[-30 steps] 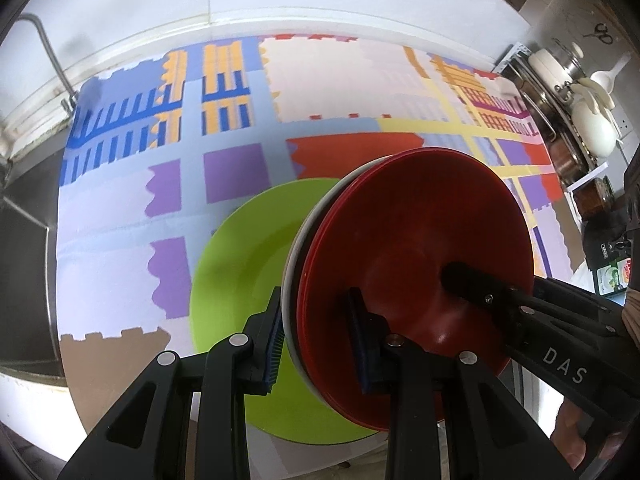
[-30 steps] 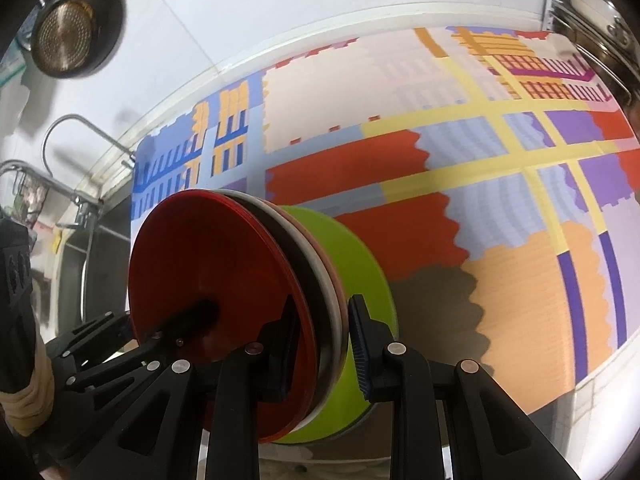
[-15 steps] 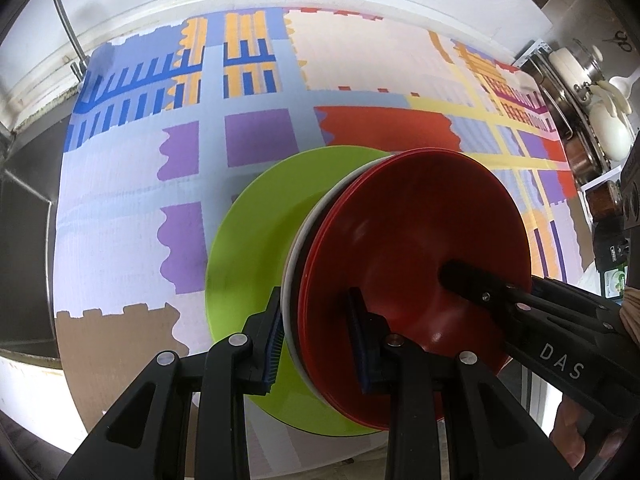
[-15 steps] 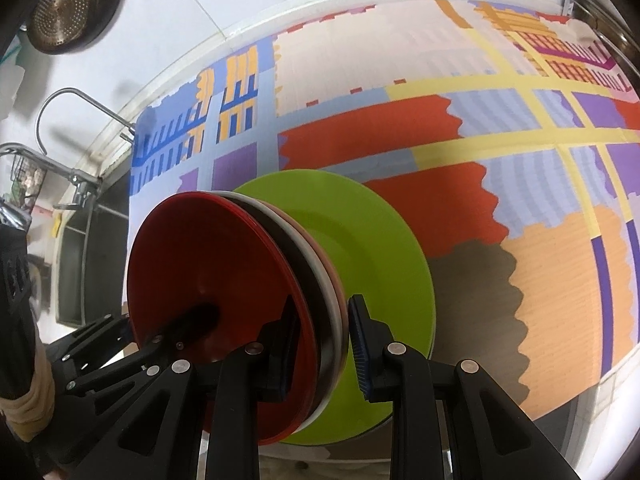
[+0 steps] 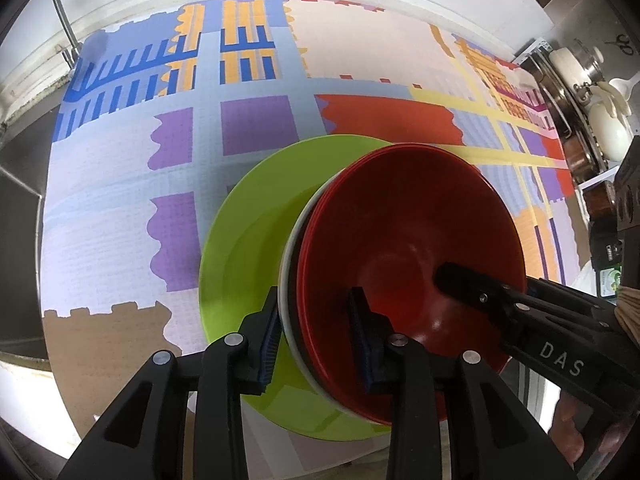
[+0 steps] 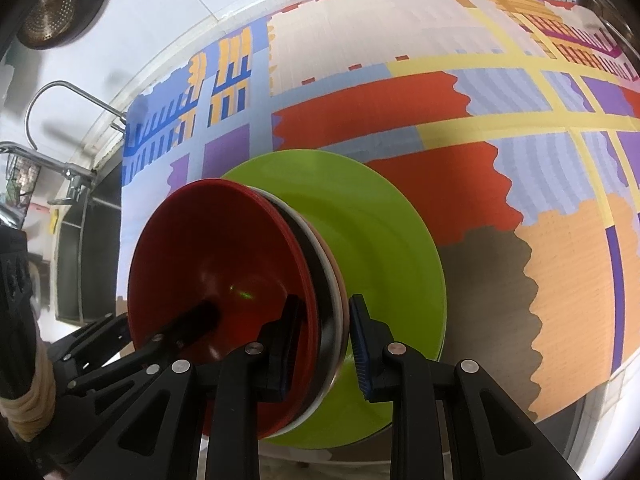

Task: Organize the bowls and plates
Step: 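Carry the bowl stack over the green plate and lower it onto it, then open both tools to release the bowl stack on the green plate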

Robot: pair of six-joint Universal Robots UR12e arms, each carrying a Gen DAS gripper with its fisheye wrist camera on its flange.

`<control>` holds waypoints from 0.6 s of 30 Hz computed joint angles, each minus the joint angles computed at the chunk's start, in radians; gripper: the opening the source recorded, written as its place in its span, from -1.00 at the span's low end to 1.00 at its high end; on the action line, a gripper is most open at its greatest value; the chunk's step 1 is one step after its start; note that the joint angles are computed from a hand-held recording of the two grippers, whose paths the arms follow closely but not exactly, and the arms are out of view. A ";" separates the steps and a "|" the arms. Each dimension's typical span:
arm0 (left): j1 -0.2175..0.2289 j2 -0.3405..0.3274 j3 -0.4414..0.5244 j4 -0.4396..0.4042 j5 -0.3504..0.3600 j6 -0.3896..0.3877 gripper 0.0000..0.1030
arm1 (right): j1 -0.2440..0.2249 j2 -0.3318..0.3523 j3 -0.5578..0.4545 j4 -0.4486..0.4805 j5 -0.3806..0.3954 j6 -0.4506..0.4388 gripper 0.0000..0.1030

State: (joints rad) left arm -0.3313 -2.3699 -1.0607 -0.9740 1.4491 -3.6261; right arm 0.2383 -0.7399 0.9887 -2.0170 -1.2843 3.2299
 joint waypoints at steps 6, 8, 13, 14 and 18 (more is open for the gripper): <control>-0.006 0.024 -0.041 0.066 0.044 0.030 -0.21 | 0.002 -0.016 0.036 -0.060 -0.011 -0.004 -0.46; -0.010 0.034 -0.056 0.096 0.078 0.046 -0.06 | 0.006 -0.026 0.054 -0.090 -0.027 -0.001 -0.31; -0.021 0.070 -0.107 0.185 0.155 0.074 0.14 | 0.013 -0.068 0.119 -0.203 -0.073 0.025 -0.13; -0.024 0.077 -0.119 0.207 0.170 0.077 0.20 | 0.014 -0.077 0.134 -0.227 -0.084 0.027 -0.09; -0.047 0.104 -0.166 0.296 0.271 0.090 0.28 | 0.022 -0.121 0.202 -0.344 -0.143 0.028 0.03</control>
